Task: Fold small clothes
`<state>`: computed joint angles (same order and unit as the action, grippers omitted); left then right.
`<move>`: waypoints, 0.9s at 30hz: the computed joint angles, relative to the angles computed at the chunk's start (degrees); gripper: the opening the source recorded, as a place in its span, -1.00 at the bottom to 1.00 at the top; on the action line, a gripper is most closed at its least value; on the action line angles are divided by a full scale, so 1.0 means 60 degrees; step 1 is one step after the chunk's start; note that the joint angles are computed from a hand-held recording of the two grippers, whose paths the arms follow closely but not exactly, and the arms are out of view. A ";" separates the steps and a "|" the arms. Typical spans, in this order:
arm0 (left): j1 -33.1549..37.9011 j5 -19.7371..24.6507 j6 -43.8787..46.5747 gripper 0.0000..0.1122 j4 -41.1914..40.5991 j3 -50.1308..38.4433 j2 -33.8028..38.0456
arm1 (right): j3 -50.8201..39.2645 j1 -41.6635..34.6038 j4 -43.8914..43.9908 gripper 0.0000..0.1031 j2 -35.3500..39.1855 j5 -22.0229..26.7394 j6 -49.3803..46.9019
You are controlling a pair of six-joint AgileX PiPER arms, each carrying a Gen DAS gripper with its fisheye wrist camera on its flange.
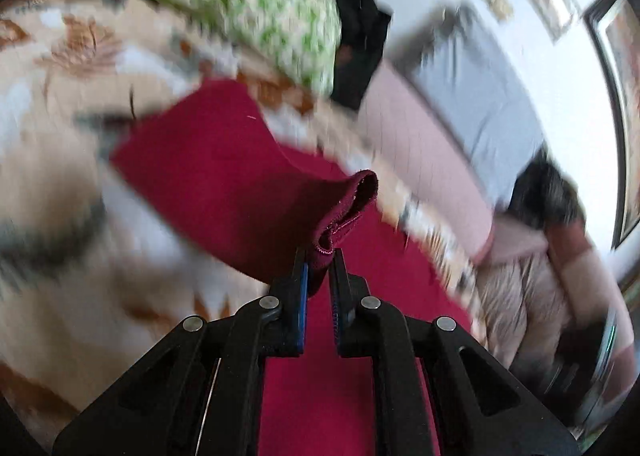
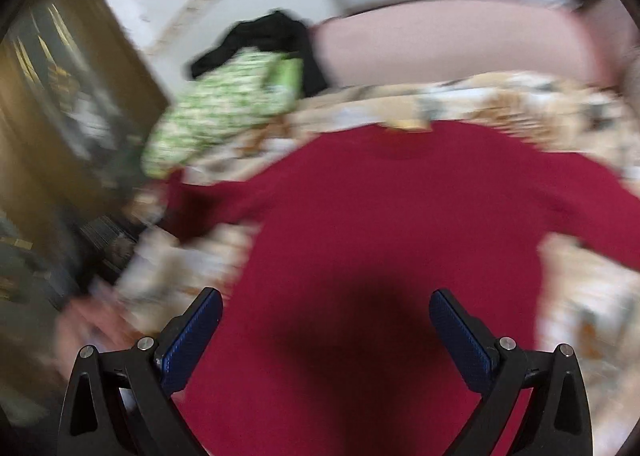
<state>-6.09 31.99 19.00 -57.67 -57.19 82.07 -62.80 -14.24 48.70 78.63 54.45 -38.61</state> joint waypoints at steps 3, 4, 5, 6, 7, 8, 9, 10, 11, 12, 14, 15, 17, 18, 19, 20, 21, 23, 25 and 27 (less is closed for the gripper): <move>-0.0359 0.0234 0.0282 -0.85 -0.0031 -0.0120 0.0253 | -0.1564 0.0931 0.1224 0.99 0.1918 0.0603 0.0312; -0.0672 -0.0252 0.0493 -0.85 -0.0154 0.0011 0.0192 | -0.2041 0.1317 0.1295 0.99 0.2475 0.0577 0.0619; -0.0852 -0.0356 0.0690 -0.85 -0.0237 -0.0013 0.0195 | -0.2567 0.1694 0.1355 0.99 0.3127 0.0618 0.0931; -0.1035 -0.0430 0.0768 -0.85 -0.0220 -0.0020 0.0179 | -0.3003 0.1957 0.1417 0.98 0.3671 0.0712 0.1216; -0.1148 -0.0438 0.0759 -0.85 -0.0150 -0.0012 0.0131 | -0.3385 0.2212 0.1436 0.96 0.4135 0.0703 0.1549; -0.1326 -0.0445 0.0792 -0.85 -0.0109 -0.0070 0.0188 | -0.3619 0.2351 0.1501 0.95 0.4438 0.0674 0.1737; -0.1393 -0.0430 0.0943 -0.85 -0.0217 -0.0106 0.0255 | -0.3854 0.2446 0.1605 0.95 0.4696 0.0690 0.1884; -0.1449 -0.0364 0.1001 -0.85 -0.0250 -0.0223 0.0399 | -0.4056 0.2536 0.1784 0.95 0.4936 0.0691 0.1975; -0.1546 -0.0327 0.0984 -0.85 -0.0230 -0.0294 0.0498 | -0.4305 0.2595 0.2035 0.95 0.5225 0.0795 0.2055; -0.1524 -0.0324 0.1089 -0.85 -0.0343 -0.0287 0.0547 | -0.4498 0.2618 0.2289 0.95 0.5480 0.0981 0.2063; -0.1470 -0.0128 0.1074 -0.81 -0.0375 -0.0371 0.0669 | -0.4872 0.2664 0.2529 0.91 0.5919 0.1411 0.2313; -0.1456 0.0083 0.0965 -0.68 -0.0326 -0.0516 0.0854 | -0.4876 0.2655 0.2445 0.87 0.5923 0.1423 0.2382; -0.1467 0.0430 0.0501 -0.59 -0.0034 -0.0740 0.1166 | -0.4798 0.2591 0.2441 0.85 0.6019 0.1523 0.2418; -0.1455 0.0609 0.0324 -0.57 0.0087 -0.0827 0.1302 | -0.4669 0.2562 0.2386 0.81 0.6031 0.1534 0.2390; -0.1467 0.0744 0.0195 -0.57 0.0185 -0.0886 0.1396 | -0.4363 0.2467 0.2240 0.80 0.5920 0.1470 0.2366; -0.1489 0.0872 0.0036 -0.57 0.0319 -0.0923 0.1465 | -0.4190 0.2402 0.2147 0.78 0.5868 0.1350 0.2416; -0.1492 0.0971 -0.0086 -0.57 0.0415 -0.0920 0.1489 | -0.3986 0.2280 0.2151 0.70 0.5808 0.1294 0.2399; -0.1494 0.1020 -0.0234 -0.57 0.0515 -0.0814 0.1407 | -0.3534 0.2000 0.2539 0.64 0.5714 0.1303 0.2104; -0.1550 0.0824 -0.0683 -0.57 0.1004 -0.0770 0.1231 | -0.3326 0.1846 0.2633 0.63 0.5582 0.1309 0.1989; -0.1532 0.0611 -0.1167 -0.57 0.1464 -0.0673 0.0996 | -0.3200 0.1836 0.2412 0.48 0.5399 0.1187 0.2044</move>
<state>-15.29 35.66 12.00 -48.89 -61.23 88.04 -82.00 -3.22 63.17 111.03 61.58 -26.35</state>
